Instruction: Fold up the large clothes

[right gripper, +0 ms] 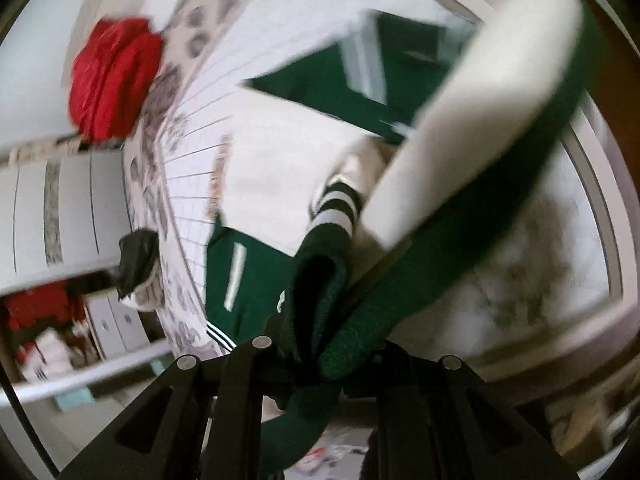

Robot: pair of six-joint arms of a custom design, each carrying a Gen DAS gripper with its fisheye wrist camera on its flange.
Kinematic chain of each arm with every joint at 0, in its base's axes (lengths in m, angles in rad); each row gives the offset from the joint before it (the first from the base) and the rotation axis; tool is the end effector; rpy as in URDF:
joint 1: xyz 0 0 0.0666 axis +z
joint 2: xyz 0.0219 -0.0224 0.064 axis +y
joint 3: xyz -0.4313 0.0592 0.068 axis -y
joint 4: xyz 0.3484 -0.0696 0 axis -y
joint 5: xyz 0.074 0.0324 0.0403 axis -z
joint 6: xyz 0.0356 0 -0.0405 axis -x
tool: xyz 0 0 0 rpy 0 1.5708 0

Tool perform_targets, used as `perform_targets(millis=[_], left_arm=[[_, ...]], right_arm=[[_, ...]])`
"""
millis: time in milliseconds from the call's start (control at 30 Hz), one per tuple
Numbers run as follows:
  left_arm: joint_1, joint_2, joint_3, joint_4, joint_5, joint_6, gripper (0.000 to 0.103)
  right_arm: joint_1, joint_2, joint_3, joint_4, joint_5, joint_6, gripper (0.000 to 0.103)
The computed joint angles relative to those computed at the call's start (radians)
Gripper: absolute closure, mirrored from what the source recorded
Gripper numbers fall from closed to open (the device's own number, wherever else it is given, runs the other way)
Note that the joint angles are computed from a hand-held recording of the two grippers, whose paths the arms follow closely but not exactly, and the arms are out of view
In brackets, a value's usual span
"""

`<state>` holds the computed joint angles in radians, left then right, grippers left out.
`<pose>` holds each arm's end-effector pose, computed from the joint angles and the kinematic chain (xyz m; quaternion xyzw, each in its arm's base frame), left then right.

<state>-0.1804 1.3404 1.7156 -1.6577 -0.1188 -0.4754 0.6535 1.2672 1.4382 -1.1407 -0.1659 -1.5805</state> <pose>0.3398 -0.0581 0.5888 0.3101 0.9380 0.0792 0.1332 0.2846 0.2249 0.5317 0.4036 0.8624 0.2999 0.0582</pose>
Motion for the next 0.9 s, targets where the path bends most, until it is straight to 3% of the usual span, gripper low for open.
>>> perform_targets(millis=[167, 233, 367, 433, 467, 533, 567, 600, 633, 700, 767, 833, 900], left_arm=[[0.111, 0.181, 0.115, 0.072, 0.083, 0.057, 0.093], [0.136, 0.254, 0.144, 0.106, 0.093, 0.074, 0.092], [0.164, 0.397, 0.183, 0.139, 0.099, 0.092, 0.087], [0.186, 0.469, 0.219, 0.131, 0.132, 0.108, 0.084], [0.195, 0.491, 0.236, 0.126, 0.158, 0.116, 0.083], [0.224, 0.530, 0.290, 0.109, 0.235, 0.137, 0.072], [0.233, 0.538, 0.308, 0.109, 0.257, 0.151, 0.065], [0.249, 0.547, 0.339, 0.103, 0.299, 0.169, 0.042], [0.259, 0.552, 0.367, 0.097, 0.330, 0.183, 0.027], [0.284, 0.553, 0.427, 0.101, 0.370, 0.230, 0.025], [0.297, 0.569, 0.491, 0.073, 0.380, 0.262, 0.025], [0.303, 0.554, 0.495, 0.073, 0.379, 0.293, 0.025], [0.288, 0.549, 0.467, 0.091, 0.323, 0.286, 0.025]], right_arm=[[-0.100, 0.242, 0.238, -0.025, -0.065, 0.141, 0.088], [-0.138, 0.352, 0.314, -0.011, -0.091, 0.169, 0.087], [-0.180, 0.575, 0.484, -0.067, -0.131, 0.271, 0.084], [-0.189, 0.665, 0.544, -0.069, -0.142, 0.290, 0.076], [-0.193, 0.694, 0.555, -0.054, -0.157, 0.300, 0.066], [-0.197, 0.714, 0.547, -0.002, -0.173, 0.289, 0.050], [-0.197, 0.694, 0.498, 0.074, -0.174, 0.256, 0.037], [-0.198, 0.659, 0.426, 0.193, -0.179, 0.213, 0.023], [-0.198, 0.628, 0.362, 0.291, -0.191, 0.192, 0.018], [-0.195, 0.581, 0.299, 0.385, -0.195, 0.174, 0.016], [-0.184, 0.547, 0.282, 0.379, -0.172, 0.191, 0.016], [-0.160, 0.515, 0.308, 0.273, -0.111, 0.242, 0.016], [-0.137, 0.518, 0.362, 0.156, -0.045, 0.291, 0.017]])
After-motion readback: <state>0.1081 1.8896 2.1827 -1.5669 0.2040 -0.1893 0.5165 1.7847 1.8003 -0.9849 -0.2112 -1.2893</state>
